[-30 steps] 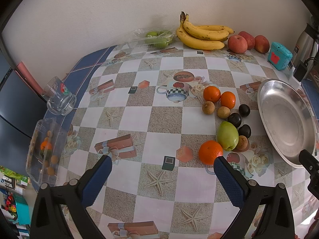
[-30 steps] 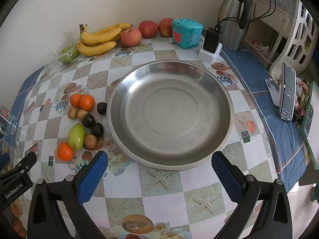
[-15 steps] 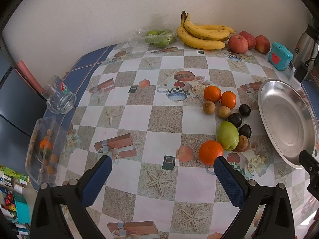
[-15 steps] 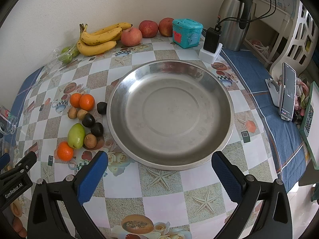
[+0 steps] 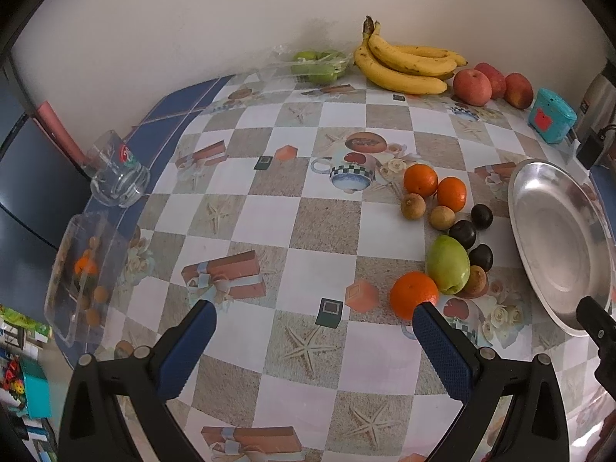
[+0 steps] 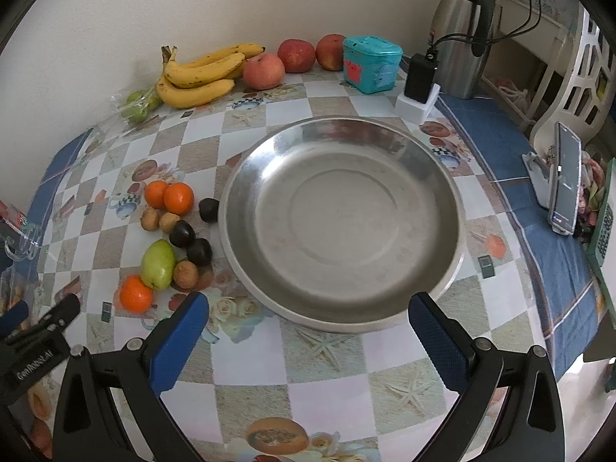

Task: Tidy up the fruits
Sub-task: 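Grasp the large orange with the left tool while the right tool grasps a kiwi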

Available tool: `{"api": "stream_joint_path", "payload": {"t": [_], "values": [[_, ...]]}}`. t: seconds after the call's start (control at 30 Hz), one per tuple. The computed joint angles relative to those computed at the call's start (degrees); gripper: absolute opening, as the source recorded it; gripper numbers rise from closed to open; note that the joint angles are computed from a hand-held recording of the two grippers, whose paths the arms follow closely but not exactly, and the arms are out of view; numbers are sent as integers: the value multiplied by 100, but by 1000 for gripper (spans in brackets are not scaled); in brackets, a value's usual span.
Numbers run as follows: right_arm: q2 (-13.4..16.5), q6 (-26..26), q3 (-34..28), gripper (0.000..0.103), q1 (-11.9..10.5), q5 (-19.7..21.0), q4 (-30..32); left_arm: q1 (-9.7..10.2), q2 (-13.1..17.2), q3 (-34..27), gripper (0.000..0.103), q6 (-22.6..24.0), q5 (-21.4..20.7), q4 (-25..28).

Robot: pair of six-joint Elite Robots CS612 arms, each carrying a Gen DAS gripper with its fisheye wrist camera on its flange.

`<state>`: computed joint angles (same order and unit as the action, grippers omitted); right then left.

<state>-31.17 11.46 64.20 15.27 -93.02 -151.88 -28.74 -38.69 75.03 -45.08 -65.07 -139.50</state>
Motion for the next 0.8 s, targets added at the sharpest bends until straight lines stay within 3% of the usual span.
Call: {"api": "stream_joint_path", "payload": {"t": [0.2,0.47,0.57,0.8], "values": [[211,-107,-429,103,30,404,296,86,126,-177,102,-68,-416,206],[501,-167,-972,102,48,979,757,210,414,-611,86,274,-1234,214],[608,-135,-1197,94,36,1211,1051,243,528,-797,77,403,-1500,282],[684,2,-1365,93,8,1445,1270,264,664,-1001,62,689,-1881,286]]}}
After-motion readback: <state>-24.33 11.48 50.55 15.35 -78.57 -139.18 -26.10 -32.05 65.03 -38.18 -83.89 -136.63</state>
